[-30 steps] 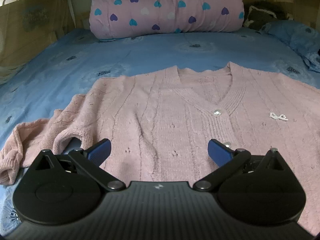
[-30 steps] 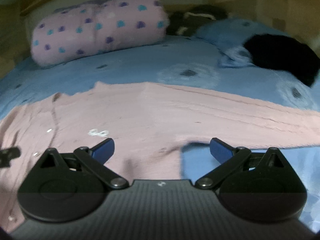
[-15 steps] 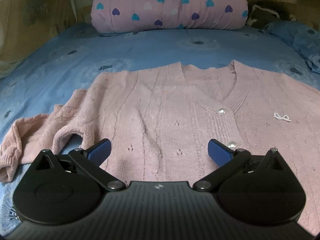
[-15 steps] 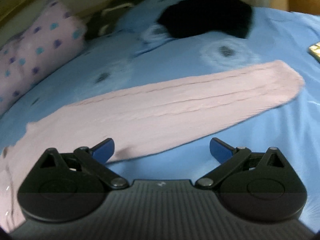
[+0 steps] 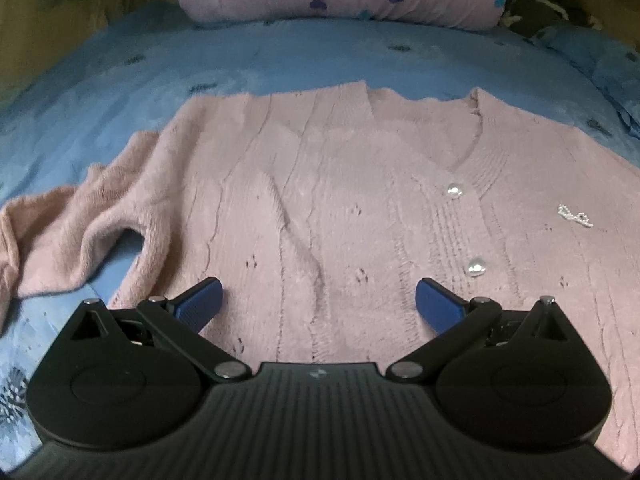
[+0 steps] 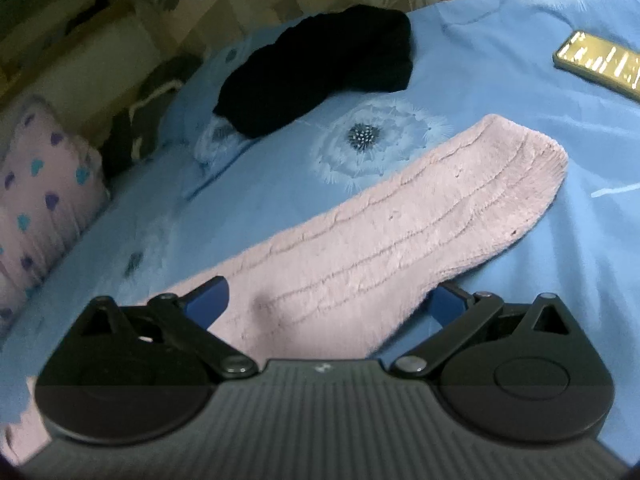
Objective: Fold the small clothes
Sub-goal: 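Grasp the cardigan sleeve cuff with the right gripper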
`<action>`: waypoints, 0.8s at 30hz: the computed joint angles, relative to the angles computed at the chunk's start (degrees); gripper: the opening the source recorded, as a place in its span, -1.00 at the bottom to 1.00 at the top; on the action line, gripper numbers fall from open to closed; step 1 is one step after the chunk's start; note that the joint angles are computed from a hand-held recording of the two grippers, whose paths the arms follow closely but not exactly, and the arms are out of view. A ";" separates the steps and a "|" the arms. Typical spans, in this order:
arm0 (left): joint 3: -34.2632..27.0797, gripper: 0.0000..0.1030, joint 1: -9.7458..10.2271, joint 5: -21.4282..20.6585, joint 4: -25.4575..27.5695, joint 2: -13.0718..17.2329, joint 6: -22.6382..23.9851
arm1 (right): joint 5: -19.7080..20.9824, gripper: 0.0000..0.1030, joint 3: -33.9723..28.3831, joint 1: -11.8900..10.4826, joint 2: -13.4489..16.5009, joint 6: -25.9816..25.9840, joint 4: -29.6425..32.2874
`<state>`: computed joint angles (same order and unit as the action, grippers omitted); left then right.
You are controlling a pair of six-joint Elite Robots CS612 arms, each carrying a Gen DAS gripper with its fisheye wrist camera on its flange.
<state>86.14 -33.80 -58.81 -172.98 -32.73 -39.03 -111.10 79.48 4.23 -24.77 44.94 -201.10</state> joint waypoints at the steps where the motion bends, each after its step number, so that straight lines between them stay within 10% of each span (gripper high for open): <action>1: 0.05 1.00 0.16 -0.62 -0.01 -0.01 -0.40 | 0.62 1.00 -0.02 -0.18 0.04 0.57 -0.39; 24: -0.51 1.00 0.15 -0.91 0.46 0.47 1.14 | 3.91 0.35 1.71 -1.77 -0.67 1.85 -2.34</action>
<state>85.63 -33.66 -59.72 -172.52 -32.26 -37.89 -107.19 81.19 2.47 -25.44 46.79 -203.45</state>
